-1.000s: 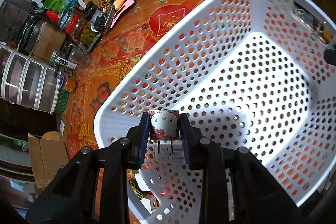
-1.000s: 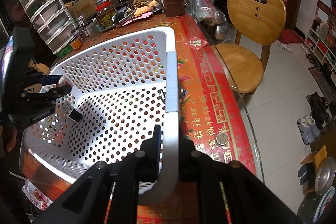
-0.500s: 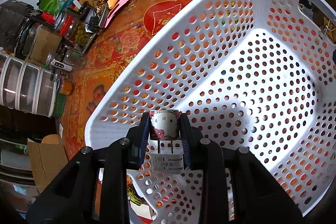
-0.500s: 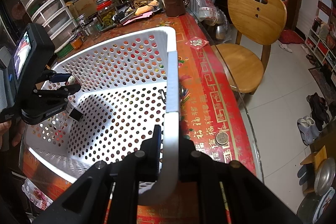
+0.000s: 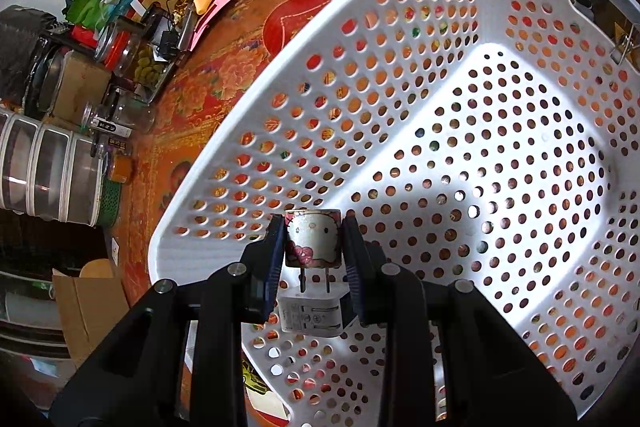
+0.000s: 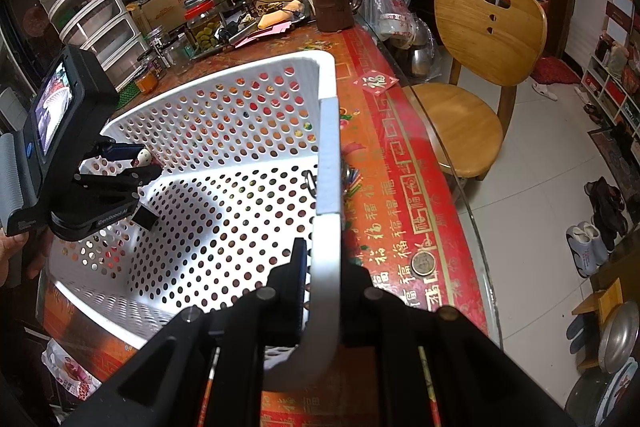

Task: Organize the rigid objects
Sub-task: 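Lower the Hello Kitty charger into the basket and open the left tool, then grasp the teal charger with the left tool and carry it into the basket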

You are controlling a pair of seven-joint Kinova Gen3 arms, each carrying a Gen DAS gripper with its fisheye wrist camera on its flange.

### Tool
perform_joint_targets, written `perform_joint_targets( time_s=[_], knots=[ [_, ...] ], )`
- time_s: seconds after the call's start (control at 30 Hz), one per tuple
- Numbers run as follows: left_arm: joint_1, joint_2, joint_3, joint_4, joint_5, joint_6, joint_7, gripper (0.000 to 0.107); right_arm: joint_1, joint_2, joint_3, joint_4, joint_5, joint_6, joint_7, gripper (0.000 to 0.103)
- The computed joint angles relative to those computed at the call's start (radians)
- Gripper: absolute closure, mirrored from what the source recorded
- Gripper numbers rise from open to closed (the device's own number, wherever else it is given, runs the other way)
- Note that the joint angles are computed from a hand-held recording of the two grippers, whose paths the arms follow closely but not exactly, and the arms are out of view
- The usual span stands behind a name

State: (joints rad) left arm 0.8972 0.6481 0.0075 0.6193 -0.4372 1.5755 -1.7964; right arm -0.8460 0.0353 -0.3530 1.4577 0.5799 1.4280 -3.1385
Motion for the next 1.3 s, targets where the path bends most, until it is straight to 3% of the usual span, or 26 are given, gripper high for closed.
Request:
perform_joint_targets(
  time_s=[0.3, 0.33, 0.43, 0.47, 0.57, 0.8, 1.0, 1.17, 1.3],
  knots=[
    [0.016, -0.028, 0.003, 0.074, -0.029, -0.06, 0.005, 0.08, -0.003, 0.001, -0.001, 0.0, 0.001, 0.001, -0.002, 0.093],
    [0.018, -0.035, 0.004, 0.086, -0.033, -0.071, 0.01, 0.075, -0.003, 0.0, -0.001, 0.0, 0.001, 0.001, -0.002, 0.093],
    [0.022, -0.066, 0.007, 0.138, -0.052, -0.122, 0.027, 0.038, -0.002, -0.001, 0.0, 0.001, -0.001, 0.0, -0.002, 0.093],
    [0.02, -0.083, 0.012, 0.16, -0.053, -0.145, 0.035, 0.031, -0.002, -0.001, -0.001, 0.001, -0.001, 0.0, -0.002, 0.093],
    [0.0, -0.145, 0.036, 0.216, -0.043, -0.206, 0.051, 0.022, -0.001, -0.002, -0.002, 0.0, -0.002, 0.002, -0.002, 0.092],
    [-0.156, -0.373, 0.09, 0.387, 0.037, -0.377, 0.105, 0.006, 0.002, -0.004, -0.003, -0.002, -0.003, 0.004, 0.0, 0.092],
    [-0.365, -0.533, 0.078, 0.521, 0.097, -0.446, 0.124, 0.005, 0.001, -0.004, -0.003, -0.002, -0.001, 0.005, 0.001, 0.092],
    [-0.538, -0.498, 0.069, 0.565, 0.208, -0.392, 0.067, 0.005, -0.002, -0.001, -0.004, -0.004, 0.004, 0.011, 0.003, 0.092],
    [-0.583, -0.436, 0.093, 0.62, 0.249, -0.39, 0.054, 0.005, -0.006, 0.0, -0.005, -0.002, 0.007, 0.01, -0.005, 0.092]
  ],
)
